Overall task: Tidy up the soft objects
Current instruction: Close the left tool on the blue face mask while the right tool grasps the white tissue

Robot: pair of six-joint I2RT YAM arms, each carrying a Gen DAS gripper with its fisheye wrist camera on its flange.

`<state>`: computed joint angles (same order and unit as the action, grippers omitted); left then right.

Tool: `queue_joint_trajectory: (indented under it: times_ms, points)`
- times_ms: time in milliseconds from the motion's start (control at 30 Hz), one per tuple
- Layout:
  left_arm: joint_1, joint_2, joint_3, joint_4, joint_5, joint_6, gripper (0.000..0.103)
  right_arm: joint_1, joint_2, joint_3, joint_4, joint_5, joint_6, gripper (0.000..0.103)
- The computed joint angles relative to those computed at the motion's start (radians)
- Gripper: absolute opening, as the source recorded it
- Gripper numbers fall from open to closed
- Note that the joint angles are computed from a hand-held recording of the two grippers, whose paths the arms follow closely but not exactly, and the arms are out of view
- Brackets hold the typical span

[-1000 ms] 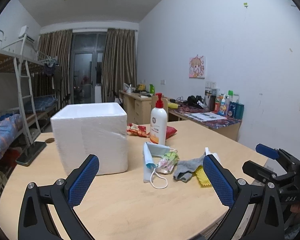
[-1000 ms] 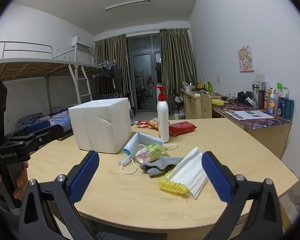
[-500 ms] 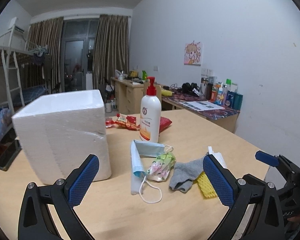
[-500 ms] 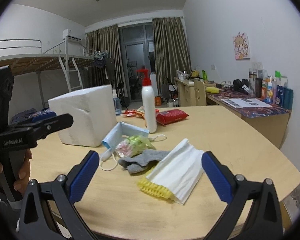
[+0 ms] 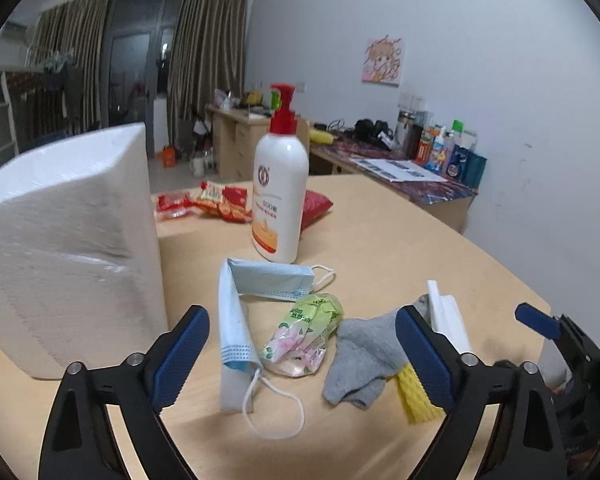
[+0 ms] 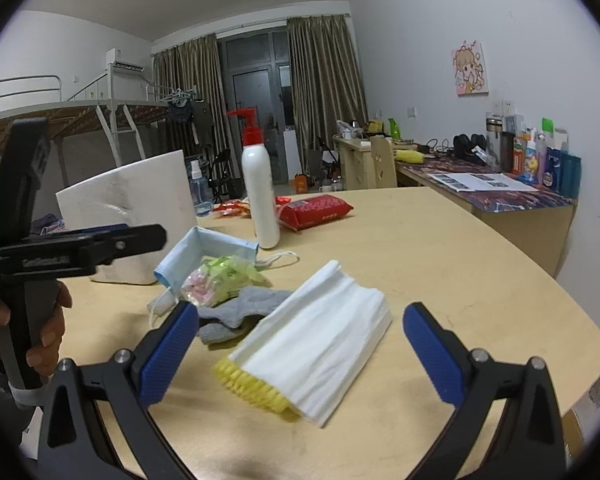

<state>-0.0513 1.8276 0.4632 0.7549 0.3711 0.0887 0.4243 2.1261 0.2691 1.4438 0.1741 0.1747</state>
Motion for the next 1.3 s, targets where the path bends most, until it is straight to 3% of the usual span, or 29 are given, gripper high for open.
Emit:
queue_joint_trajectory:
  times_ms: [233,500,533,633,867,1067,1300]
  points:
    - [-0.024,0.079,0.131,-0.09,-0.093,-0.072,0.087,-0.03,-0.016,0.045,-0.088,-0.045,-0.013,0.103]
    - [-0.057,0.178,0.223,-0.079,-0.203,-0.085,0.076,-0.039,-0.033,0.11,-0.216,-0.047,-0.046,0.103]
    - [-0.056,0.188,0.242,-0.099,-0.206,-0.086,0.071,-0.04,-0.034,0.115,-0.224,-0.047,-0.046,0.103]
    - [-0.041,0.217,0.282,-0.139,-0.202,-0.112,0.069,-0.052,-0.036,0.129,-0.245,-0.062,-0.057,0.103]
    - [-0.021,0.275,0.372,-0.244,-0.203,-0.134,0.044,-0.058,-0.044,0.166,-0.335,-0.079,-0.064,0.103]
    - [-0.011,0.29,0.393,-0.277,-0.195,-0.135,0.019,-0.07,-0.052,0.198,-0.428,-0.082,-0.061,0.093]
    - [0.0,0.286,0.377,-0.257,-0.174,-0.12,0.009,-0.087,-0.047,0.215,-0.492,-0.106,-0.048,0.078]
